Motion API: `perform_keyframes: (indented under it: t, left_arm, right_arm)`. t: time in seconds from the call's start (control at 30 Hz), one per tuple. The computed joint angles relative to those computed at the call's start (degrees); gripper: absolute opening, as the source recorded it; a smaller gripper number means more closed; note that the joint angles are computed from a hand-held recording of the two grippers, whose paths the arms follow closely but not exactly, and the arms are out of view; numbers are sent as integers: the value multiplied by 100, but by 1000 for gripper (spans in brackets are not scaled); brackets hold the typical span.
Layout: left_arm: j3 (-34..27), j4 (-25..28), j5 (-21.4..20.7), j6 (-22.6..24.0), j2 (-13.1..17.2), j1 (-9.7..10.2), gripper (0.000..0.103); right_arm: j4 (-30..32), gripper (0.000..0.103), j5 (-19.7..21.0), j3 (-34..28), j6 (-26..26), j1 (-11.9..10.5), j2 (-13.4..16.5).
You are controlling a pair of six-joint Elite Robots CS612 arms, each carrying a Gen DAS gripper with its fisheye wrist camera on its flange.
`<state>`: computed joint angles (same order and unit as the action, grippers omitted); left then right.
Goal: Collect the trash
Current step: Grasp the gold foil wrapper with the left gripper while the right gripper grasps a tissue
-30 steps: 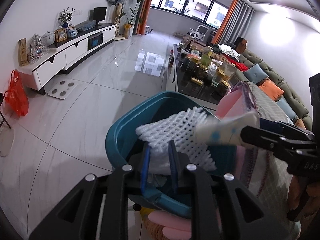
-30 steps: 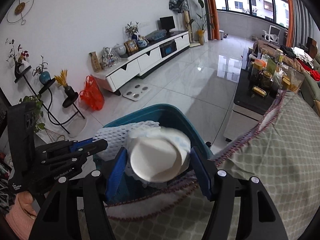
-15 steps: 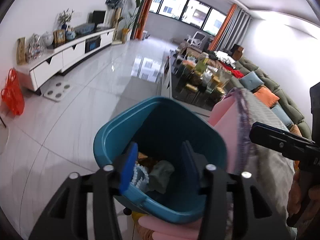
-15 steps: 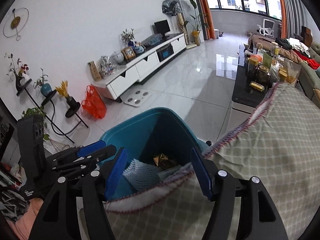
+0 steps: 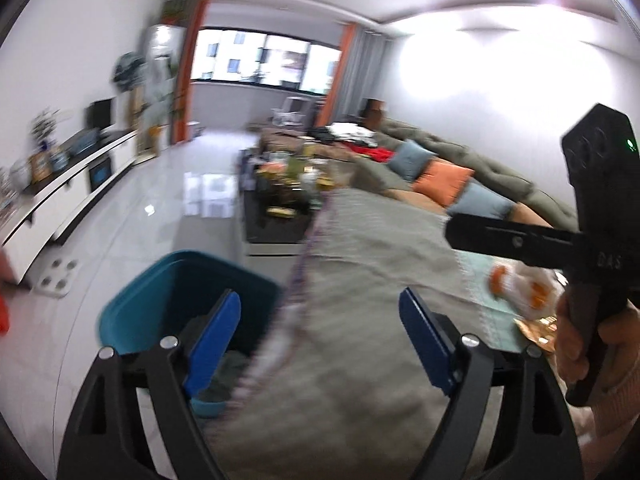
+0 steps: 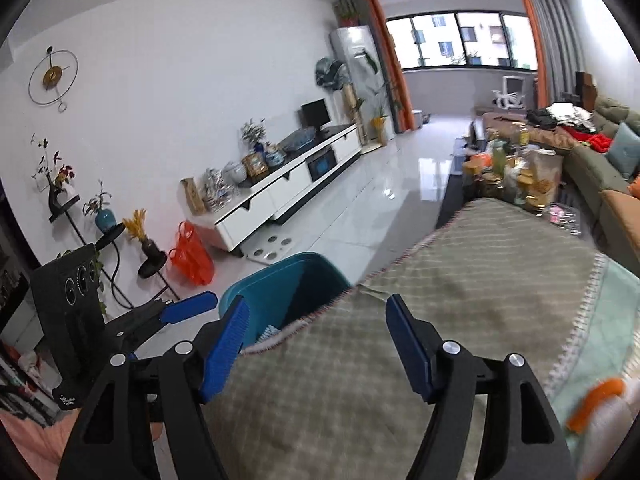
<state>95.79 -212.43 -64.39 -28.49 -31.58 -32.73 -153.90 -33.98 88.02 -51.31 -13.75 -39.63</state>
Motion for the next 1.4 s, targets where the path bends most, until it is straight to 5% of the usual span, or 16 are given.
perform_keyframes:
  t: [0.5, 0.73, 1.03, 1.4]
  left_arm:
    - [-1014, 647, -1841, 1129, 392, -393, 85]
    - [-1413, 1222, -2421, 1180, 549, -444, 85]
    - [-1835, 1943, -2713, 996, 686, -464, 83]
    - [-2122, 2235, -3714, 458, 836, -284, 53]
  right_arm:
    - [-1711, 73, -492, 325, 1496, -927, 42]
    - [-2244, 73, -867, 205, 2242, -1210, 200]
    - [-2045, 73, -1470, 7, 2372, -1317, 377]
    - [-1648, 62, -1523, -150, 2337, -1300, 498]
